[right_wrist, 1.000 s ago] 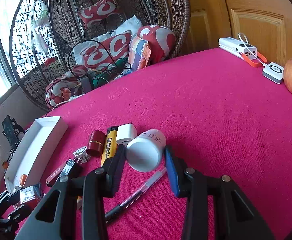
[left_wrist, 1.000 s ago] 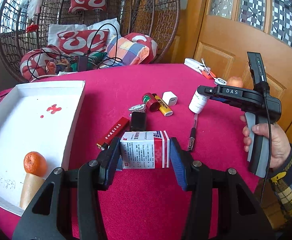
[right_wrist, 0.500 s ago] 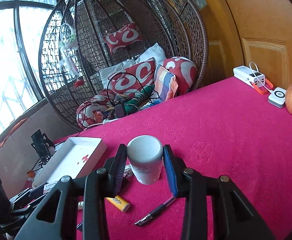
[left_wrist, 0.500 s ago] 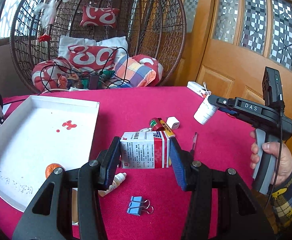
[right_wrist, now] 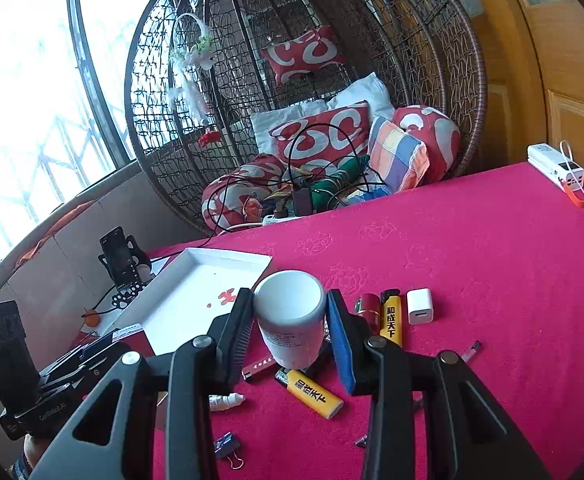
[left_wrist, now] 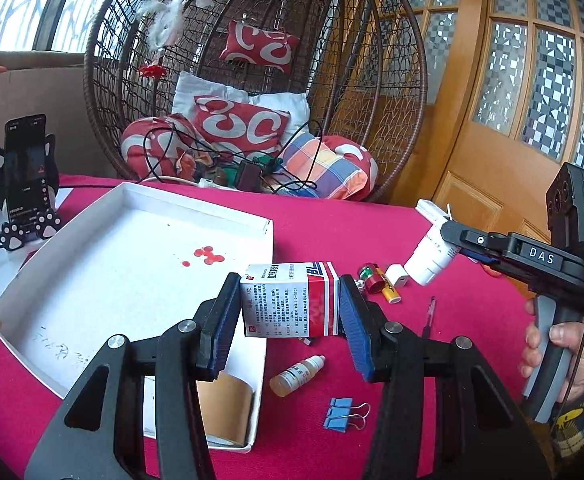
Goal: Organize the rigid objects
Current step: 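Lower the medicine box into the tray while the right tool drops the pill bottle in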
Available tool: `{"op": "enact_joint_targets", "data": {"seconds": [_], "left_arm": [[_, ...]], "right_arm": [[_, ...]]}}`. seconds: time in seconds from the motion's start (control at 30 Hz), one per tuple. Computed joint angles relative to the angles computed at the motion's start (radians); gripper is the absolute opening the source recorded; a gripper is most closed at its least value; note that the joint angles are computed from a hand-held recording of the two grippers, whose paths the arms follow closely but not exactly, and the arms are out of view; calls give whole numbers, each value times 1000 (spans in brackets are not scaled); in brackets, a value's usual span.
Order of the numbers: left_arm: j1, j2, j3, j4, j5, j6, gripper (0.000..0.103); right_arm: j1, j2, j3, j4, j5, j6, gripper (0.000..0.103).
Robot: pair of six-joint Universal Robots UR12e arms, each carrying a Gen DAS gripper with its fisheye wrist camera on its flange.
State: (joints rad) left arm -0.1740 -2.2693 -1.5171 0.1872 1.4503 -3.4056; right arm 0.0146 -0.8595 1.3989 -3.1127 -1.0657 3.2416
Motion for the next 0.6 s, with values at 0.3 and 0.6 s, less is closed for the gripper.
{"op": "enact_joint_targets", "data": {"seconds": [0.3, 0.6], "left_arm": [[42, 12, -48, 18, 108, -106, 48], [82, 22, -99, 20, 163, -200, 48]], "right_arm": [[55, 22, -76, 115, 54, -113, 37], [114, 74, -165, 265, 53, -216, 37]]}}
